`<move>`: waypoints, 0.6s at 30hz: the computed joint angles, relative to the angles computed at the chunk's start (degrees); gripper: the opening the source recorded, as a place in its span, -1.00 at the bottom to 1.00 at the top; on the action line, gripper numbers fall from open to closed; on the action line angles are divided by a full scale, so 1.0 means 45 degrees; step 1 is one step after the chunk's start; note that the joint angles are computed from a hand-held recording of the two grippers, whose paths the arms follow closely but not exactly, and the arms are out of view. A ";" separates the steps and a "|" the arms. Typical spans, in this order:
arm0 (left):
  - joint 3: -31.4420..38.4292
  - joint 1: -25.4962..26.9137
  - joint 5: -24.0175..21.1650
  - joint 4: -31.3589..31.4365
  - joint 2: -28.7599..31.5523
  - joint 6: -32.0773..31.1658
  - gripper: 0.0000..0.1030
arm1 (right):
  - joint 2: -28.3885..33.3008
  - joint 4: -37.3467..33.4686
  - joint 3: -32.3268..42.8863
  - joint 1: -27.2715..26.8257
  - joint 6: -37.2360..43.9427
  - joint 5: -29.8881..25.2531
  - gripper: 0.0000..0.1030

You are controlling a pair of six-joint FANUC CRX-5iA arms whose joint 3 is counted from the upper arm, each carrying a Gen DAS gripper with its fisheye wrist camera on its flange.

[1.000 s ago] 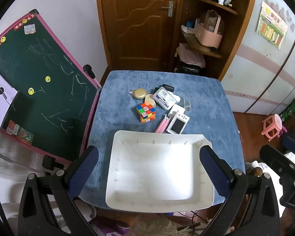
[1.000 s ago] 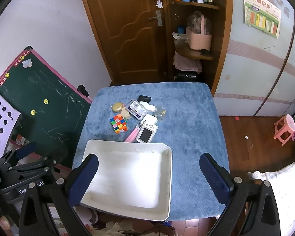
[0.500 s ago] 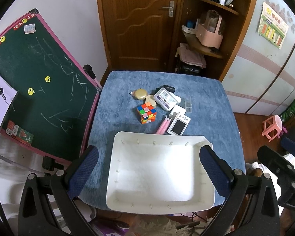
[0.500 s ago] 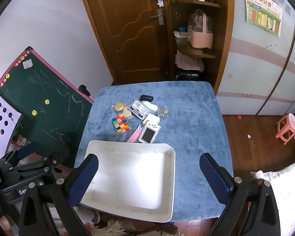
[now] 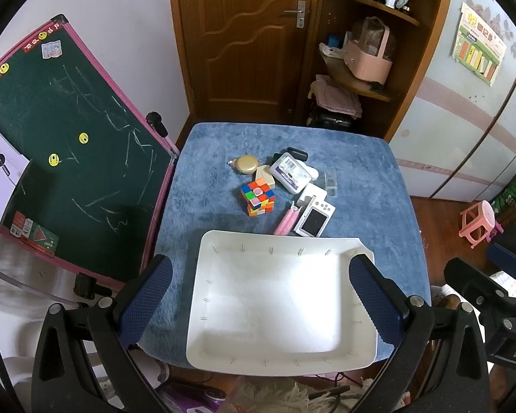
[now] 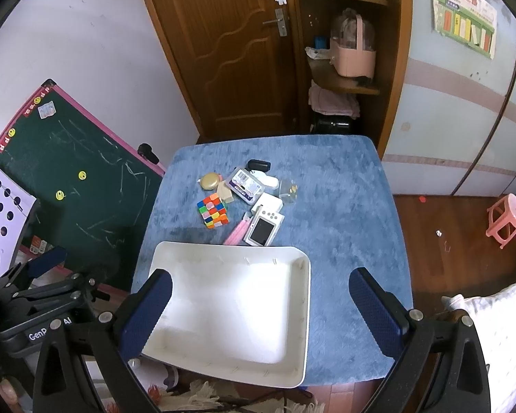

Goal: Organize rigid objects

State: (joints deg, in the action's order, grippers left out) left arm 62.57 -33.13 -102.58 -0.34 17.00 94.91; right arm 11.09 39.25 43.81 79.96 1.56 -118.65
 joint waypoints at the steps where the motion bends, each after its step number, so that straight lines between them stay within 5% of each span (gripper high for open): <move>1: 0.0000 0.0000 0.0000 0.0000 0.0000 0.0000 0.98 | -0.0030 -0.0031 -0.0032 -0.0008 -0.0013 0.0028 1.00; 18: 0.0140 0.0053 -0.0085 0.0027 0.0097 -0.0049 0.98 | -0.0126 -0.0113 -0.0165 -0.0035 -0.0059 0.0100 1.00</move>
